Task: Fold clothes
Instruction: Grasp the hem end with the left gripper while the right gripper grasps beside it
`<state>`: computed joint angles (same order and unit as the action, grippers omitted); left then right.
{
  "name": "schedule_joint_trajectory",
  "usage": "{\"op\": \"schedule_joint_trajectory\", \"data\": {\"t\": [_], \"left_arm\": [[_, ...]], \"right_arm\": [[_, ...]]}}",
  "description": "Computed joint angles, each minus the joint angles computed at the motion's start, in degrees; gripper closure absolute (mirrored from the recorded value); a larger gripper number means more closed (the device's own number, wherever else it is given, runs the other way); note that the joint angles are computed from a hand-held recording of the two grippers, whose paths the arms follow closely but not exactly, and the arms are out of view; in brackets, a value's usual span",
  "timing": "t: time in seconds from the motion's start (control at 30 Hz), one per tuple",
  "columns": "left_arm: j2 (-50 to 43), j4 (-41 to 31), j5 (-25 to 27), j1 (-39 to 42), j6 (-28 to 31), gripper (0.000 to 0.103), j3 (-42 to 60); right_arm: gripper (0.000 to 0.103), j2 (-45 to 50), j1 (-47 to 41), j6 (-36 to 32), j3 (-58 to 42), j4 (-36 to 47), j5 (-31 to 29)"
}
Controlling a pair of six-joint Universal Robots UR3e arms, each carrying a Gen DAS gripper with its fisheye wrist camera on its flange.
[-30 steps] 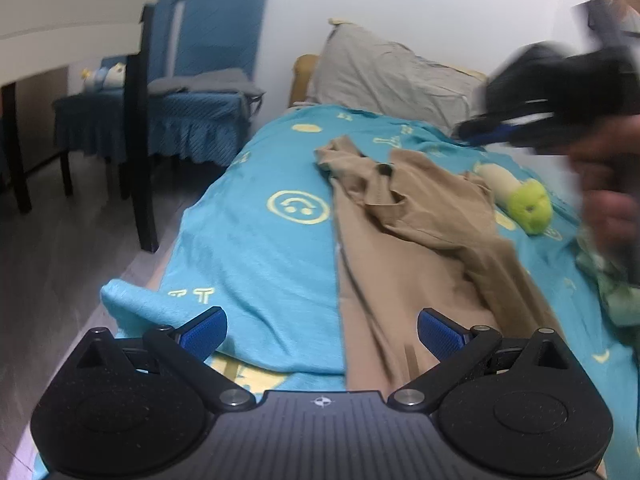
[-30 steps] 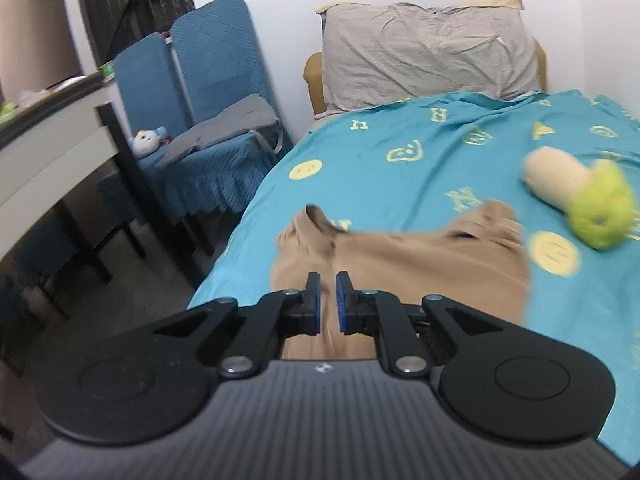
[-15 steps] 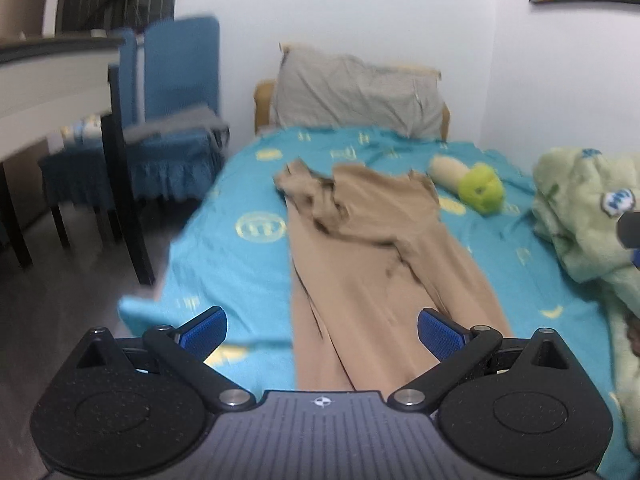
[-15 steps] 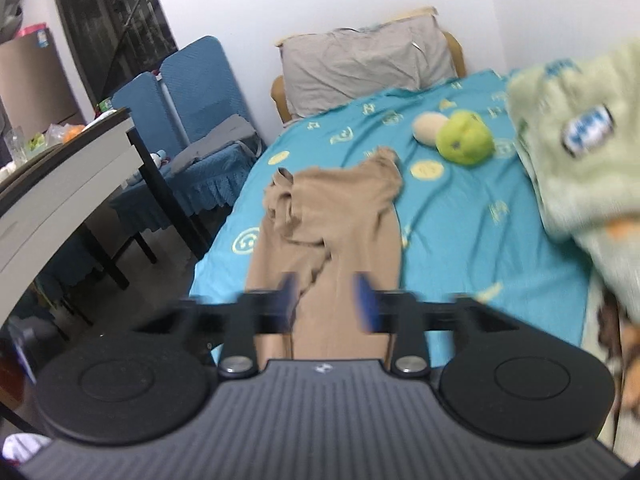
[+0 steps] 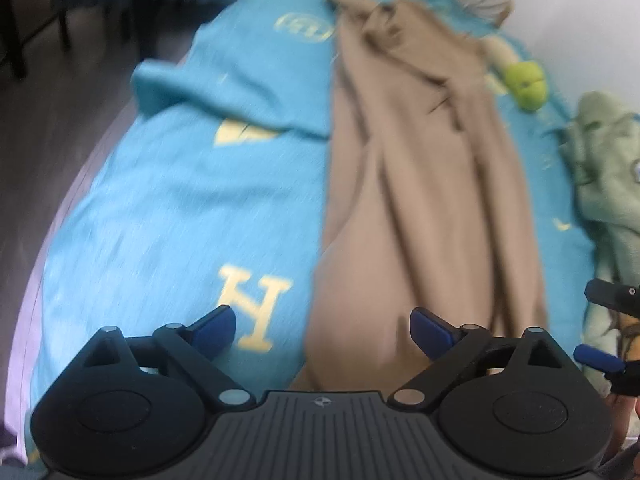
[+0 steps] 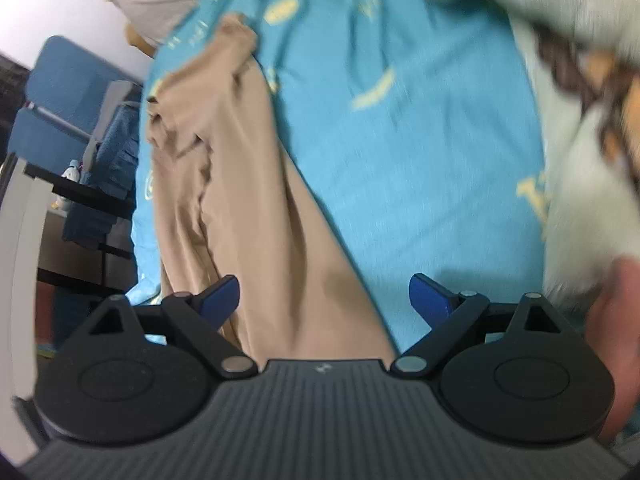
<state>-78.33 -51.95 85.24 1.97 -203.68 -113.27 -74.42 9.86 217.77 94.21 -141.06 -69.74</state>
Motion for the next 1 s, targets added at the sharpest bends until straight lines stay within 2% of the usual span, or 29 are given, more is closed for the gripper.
{"op": "schedule_joint_trajectory", "data": {"t": [0.17,0.3,0.4,0.43,0.53,0.63,0.67,0.7,0.77,0.8,0.83,0.87,0.9,1.0], "left_arm": [[2.04,-10.28,-7.05,3.83,5.51,0.0,1.8],[4.77,-19.46,-13.43,7.77,10.98,0.001,2.6],[6.11,-23.07,-15.81,8.73,15.09,0.005,2.7],[6.69,-22.82,-15.74,8.6,15.45,0.009,2.24],[8.34,-22.05,-15.55,8.17,16.5,0.023,0.94],[9.42,-22.48,-15.12,7.83,17.79,0.045,0.63],[9.81,-22.67,-14.86,7.7,18.09,0.056,0.56],[10.34,-22.87,-14.51,7.72,18.02,0.062,0.43],[11.39,-23.27,-13.8,7.77,17.89,0.084,0.18],[11.92,-23.48,-13.45,7.79,17.83,0.089,0.07],[12.64,-23.56,-13.25,7.96,17.75,0.092,-0.21],[14.79,-22.73,-14.11,9.18,17.71,0.093,-1.61],[17.91,-21.7,-15.38,10.96,18.09,0.093,-3.41],[29.04,-27.01,-22.56,20.38,21.84,0.094,-5.53]], "right_arm": [[0.01,4.43,-0.04,-2.13,-4.66,6.98,5.91],[0.008,4.96,-0.01,-4.26,-4.76,8.75,10.19],[0.014,5.37,1.13,-6.43,-6.75,11.56,10.42],[0.019,5.34,1.65,-7.24,-7.44,12.83,10.3],[0.022,5.21,3.49,-9.68,-9.78,17.2,9.4],[0.027,5.01,5.65,-11.61,-11.87,21.34,8.14],[0.03,5.22,6.71,-12.48,-13.21,22.95,6.79],[0.034,5.63,7.81,-13.29,-14.88,24.64,4.87],[0.056,6.53,9.71,-14.53,-17.96,27.72,0.87],[0.061,6.98,10.49,-15.08,-19.24,29.0,-1.18],[0.071,7.54,11.37,-15.63,-20.9,30.32,-3.07],[0.085,7.33,11.72,-16.73,-21.59,30.83,-4.21],[0.091,6.67,11.75,-18.13,-21.68,30.89,-4.97],[0.092,2.15,10.28,-18.89,-17.67,26.97,-4.59]]}}
